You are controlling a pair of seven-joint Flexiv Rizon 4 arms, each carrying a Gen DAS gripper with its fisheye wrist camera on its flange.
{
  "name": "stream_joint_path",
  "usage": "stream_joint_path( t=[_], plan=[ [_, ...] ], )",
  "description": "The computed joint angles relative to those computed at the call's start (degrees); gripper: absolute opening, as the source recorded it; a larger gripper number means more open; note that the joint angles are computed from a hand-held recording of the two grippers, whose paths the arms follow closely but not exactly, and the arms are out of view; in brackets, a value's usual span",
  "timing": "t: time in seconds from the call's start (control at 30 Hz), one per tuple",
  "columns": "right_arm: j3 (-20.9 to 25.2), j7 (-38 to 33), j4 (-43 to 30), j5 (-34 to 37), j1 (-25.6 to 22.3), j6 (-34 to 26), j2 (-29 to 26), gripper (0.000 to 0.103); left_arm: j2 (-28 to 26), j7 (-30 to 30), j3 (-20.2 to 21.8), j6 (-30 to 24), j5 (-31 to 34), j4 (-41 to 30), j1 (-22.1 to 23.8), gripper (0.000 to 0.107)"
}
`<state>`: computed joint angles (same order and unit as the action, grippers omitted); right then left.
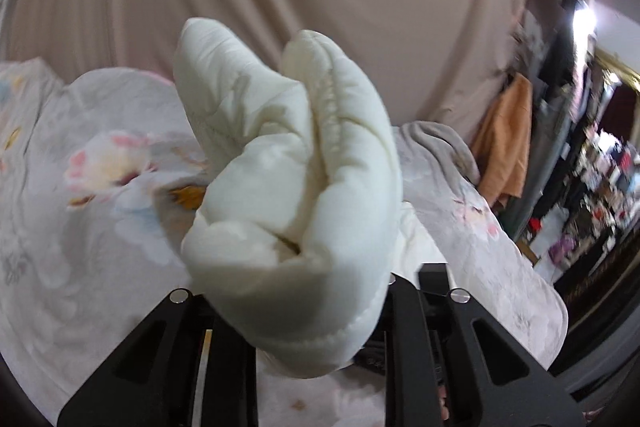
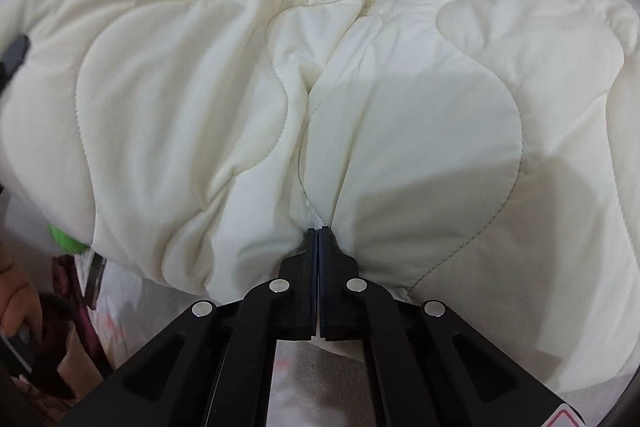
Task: Fold large clothes
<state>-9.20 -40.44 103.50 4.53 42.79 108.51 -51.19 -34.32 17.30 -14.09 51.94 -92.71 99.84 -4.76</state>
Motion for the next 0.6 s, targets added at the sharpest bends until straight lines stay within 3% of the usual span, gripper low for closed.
stream_joint_path(
  t=[0.23, 0.4, 0.5, 0.6],
  plan=[
    [2.97, 0.40, 0.20, 2.13, -1.62, 4.71, -1.04, 0.000, -0.33, 1.12, -1.10, 2.10, 6.38, 0.89, -4.70, 0.019],
    [11.75, 2.07, 3.80, 3.42, -6.86, 14.84, -1.58, 0.000, -2.88, -0.01, -2.68, 7.28, 11.29, 0.10, -7.26, 0.019],
    [12.72, 2.41, 8.06, 8.23, -5.12, 20.48, -0.98, 0.000, -4.71, -2.30, -3.83, 9.49, 14.88, -0.73, -7.74, 0.019],
    [11.17, 1.82, 12.35, 16.88, -0.46, 23.14, 0.65, 0.009, -6.59, -3.81, -5.39, 12.28, 17.64, -1.66, -7.98, 0.019]
  ],
)
